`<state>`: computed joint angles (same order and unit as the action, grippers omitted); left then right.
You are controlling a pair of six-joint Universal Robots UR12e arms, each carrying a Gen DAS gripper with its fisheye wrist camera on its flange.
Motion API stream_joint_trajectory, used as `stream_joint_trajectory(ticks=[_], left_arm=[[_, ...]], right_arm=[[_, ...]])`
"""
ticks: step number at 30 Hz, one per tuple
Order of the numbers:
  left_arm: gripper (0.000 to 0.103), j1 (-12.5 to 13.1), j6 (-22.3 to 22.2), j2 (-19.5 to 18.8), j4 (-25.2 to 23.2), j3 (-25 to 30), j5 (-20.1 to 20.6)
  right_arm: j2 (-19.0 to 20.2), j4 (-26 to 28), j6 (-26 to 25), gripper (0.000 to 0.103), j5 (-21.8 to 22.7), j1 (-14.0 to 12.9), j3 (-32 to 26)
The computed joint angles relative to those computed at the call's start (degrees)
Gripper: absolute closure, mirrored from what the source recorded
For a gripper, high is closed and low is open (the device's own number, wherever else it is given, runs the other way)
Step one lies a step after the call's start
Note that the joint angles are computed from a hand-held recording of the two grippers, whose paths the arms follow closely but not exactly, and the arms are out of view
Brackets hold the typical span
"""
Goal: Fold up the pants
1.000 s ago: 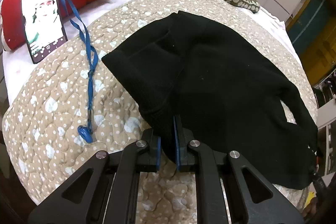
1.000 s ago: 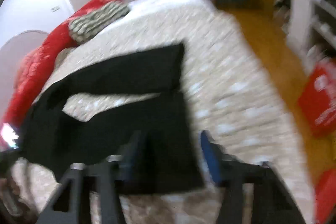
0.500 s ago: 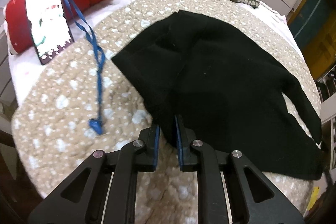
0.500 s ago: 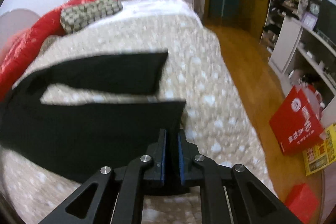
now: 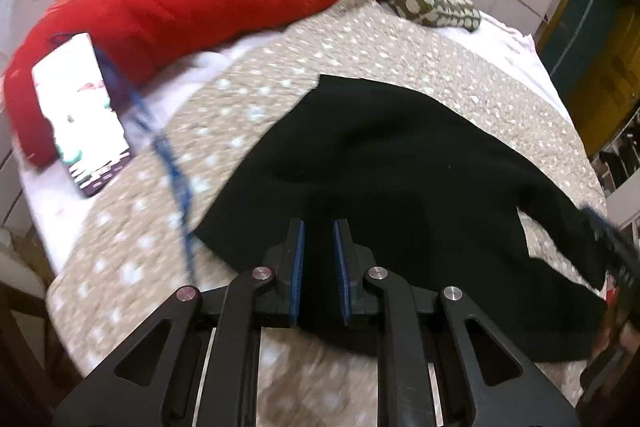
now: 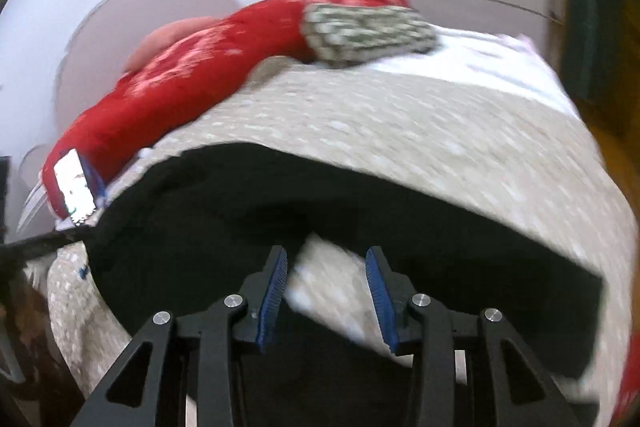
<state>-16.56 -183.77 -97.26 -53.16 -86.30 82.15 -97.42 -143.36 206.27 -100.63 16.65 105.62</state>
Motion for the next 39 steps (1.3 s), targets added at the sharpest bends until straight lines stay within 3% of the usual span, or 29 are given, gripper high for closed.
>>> stream_joint_trajectory(ticks=[5,7,8,10,15,17,20,22,24,25,26,27,30,33,37,39], left_arm=[[0.089,-0.90,-0.45,-5.28,-3.67,5.28,0.11],[0.089,-0.77,-2.49,-7.32,-5.79,7.42,2.19],[0.089,-0.27,-3.82,-7.99,-6.87,8.12,1.37],[0.089,0.74,-5.72,-8.70,-8.41,8.82,-1.43],[0.089,0.17,-3.04,-9.07,-6.45,8.65,0.49],[0.089,0.71,-3.55,-9.31,-6.72,8.95,-0.95],[0.089,1.30,-4.35,-9.57,-6.87,9.21,-2.67],[0.089,1.10,-4.63,-9.99,-6.80,9.80,-1.75],[0.089,0.55,-4.24,-10.44,-6.60,10.30,-0.17],[0.089,0.14,-3.74,-10.66,-6.19,10.41,1.09],[0.089,-0.07,-3.60,-10.85,-5.81,10.51,1.73],[0.089,-0.25,-3.51,-10.89,-5.38,10.45,2.36],[0.089,-0.03,-4.18,-10.21,-4.39,9.88,2.75],[0.089,0.47,-6.11,-8.68,-2.15,8.53,5.62],[0.089,2.60,-8.78,-5.47,1.61,5.87,3.84],[0.089,3.21,-8.92,-3.59,4.55,4.19,5.02]], right_arm=[[7.86,-0.83,-7.85,0.058,5.58,-1.90,-7.79],[11.22,0.72,-11.21,0.058,8.02,-2.74,-11.13],[12.97,2.02,-12.52,0.058,8.47,-3.01,-12.96],[16.22,4.55,-14.60,0.058,9.65,-3.58,-16.45],[21.52,9.48,-18.56,0.058,12.91,-4.97,-21.40],[22.69,12.95,-21.15,0.058,16.92,-5.67,-22.60],[22.43,12.74,-24.27,0.058,20.97,-6.23,-22.22],[22.37,13.53,-25.12,0.058,23.69,-6.68,-22.29],[22.90,13.74,-25.45,0.062,20.34,-5.79,-22.77],[23.25,12.89,-24.79,0.071,18.88,-5.30,-22.90],[23.25,11.76,-24.37,0.091,18.08,-5.04,-22.66],[23.39,10.95,-24.04,0.096,16.84,-4.50,-22.79],[22.09,8.04,-22.87,0.098,13.58,-3.24,-21.62],[18.33,2.32,-19.37,0.098,14.31,-2.70,-18.30],[12.88,-3.99,-17.10,0.098,12.14,0.52,-13.57],[11.22,-5.06,-15.07,0.098,10.90,2.59,-11.87]])
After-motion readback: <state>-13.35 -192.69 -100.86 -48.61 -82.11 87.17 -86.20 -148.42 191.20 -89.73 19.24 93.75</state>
